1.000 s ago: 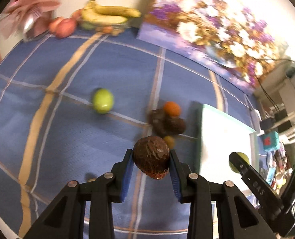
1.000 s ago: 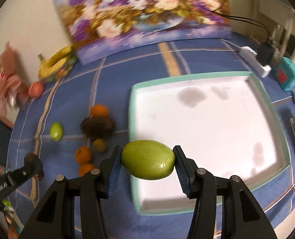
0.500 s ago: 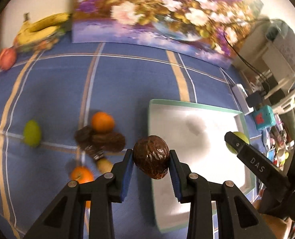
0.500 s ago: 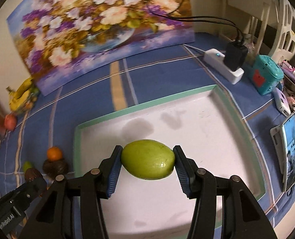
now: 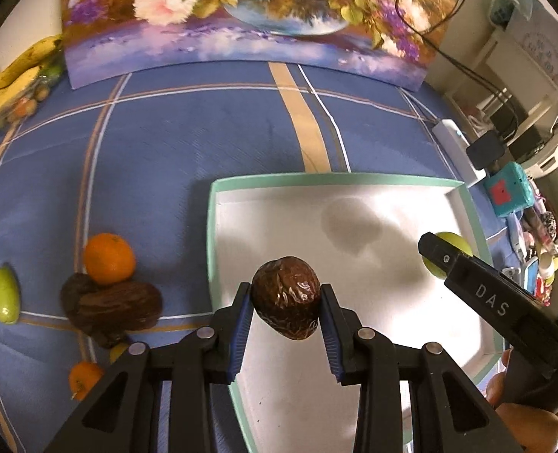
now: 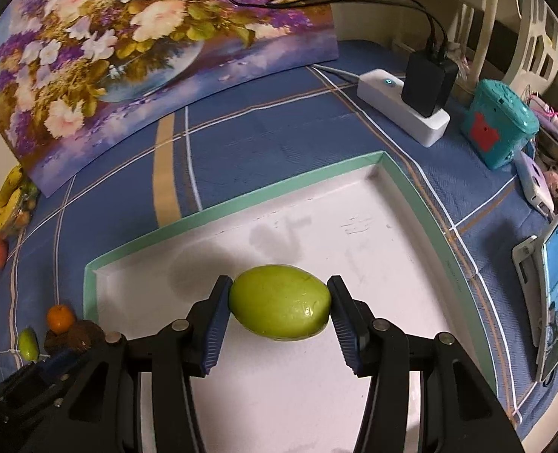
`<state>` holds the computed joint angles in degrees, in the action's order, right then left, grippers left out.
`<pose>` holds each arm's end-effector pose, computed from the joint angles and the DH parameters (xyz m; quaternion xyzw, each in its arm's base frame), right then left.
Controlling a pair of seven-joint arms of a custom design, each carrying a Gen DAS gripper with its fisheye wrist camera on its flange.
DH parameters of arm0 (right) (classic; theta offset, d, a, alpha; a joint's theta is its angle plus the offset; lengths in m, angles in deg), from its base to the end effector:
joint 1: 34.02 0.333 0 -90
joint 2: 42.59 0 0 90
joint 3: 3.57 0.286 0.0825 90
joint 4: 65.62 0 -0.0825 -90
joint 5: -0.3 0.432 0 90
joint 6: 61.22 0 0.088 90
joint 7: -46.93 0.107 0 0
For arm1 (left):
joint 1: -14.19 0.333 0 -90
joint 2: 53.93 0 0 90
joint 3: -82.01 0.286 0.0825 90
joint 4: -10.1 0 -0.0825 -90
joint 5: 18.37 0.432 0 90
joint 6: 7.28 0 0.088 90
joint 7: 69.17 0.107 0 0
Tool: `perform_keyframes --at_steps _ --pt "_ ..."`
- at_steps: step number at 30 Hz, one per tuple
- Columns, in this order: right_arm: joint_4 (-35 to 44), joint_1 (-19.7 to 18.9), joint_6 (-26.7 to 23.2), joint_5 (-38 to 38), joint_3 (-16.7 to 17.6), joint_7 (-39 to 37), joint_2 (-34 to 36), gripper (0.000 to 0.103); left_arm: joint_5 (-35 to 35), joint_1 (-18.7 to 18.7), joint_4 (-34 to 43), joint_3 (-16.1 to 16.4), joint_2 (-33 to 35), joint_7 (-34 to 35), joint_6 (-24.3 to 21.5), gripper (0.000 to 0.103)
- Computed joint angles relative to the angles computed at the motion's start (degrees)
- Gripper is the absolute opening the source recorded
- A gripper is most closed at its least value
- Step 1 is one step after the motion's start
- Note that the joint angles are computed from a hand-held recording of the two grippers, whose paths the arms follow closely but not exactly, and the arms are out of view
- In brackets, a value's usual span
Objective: Organize fruits
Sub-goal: 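Carry the date and jujube over the white tray with both tools, then open both tools to release the date and jujube into the tray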
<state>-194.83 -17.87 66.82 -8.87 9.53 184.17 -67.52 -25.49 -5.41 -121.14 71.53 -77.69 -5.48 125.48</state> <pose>0.4512 0.2569 0.5328 -0.6000 0.7660 -0.1426 0.1817 0.4493 -0.2691 0.5140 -0.6893 0.6911 -0.2120 0.0471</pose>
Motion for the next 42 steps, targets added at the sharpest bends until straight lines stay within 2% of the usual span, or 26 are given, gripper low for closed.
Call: perform_keyframes --at_steps 7,13,27,30,42 --pt "1.2 0.0 -3.21 -0.74 -0.08 0.06 2.32 0.053 -0.38 -0.11 -0.43 -0.02 1.21 0.42 -0.82 0.037" --pt "1.79 0.21 -3.23 -2.2 -0.3 0.12 2.82 0.053 0.3 -0.03 -0.4 -0.53 1.43 0.27 -1.13 0.037" --pt "1.51 0.78 -4.22 -0.49 -0.95 -1.24 2.27 0.053 -0.85 -0.13 1.01 -0.24 1.99 0.61 -3.51 0.039" --pt "1.63 0.7 -4.65 -0.32 -0.93 -1.62 1.93 0.054 -1.18 -0.15 0.98 -0.2 1.4 0.81 -3.66 0.043" --pt "1.65 0.06 -3.97 -0.45 -0.5 -2.37 -0.7 0.054 -1.45 0.0 1.17 0.25 -1.64 0.34 -5.89 0.044"
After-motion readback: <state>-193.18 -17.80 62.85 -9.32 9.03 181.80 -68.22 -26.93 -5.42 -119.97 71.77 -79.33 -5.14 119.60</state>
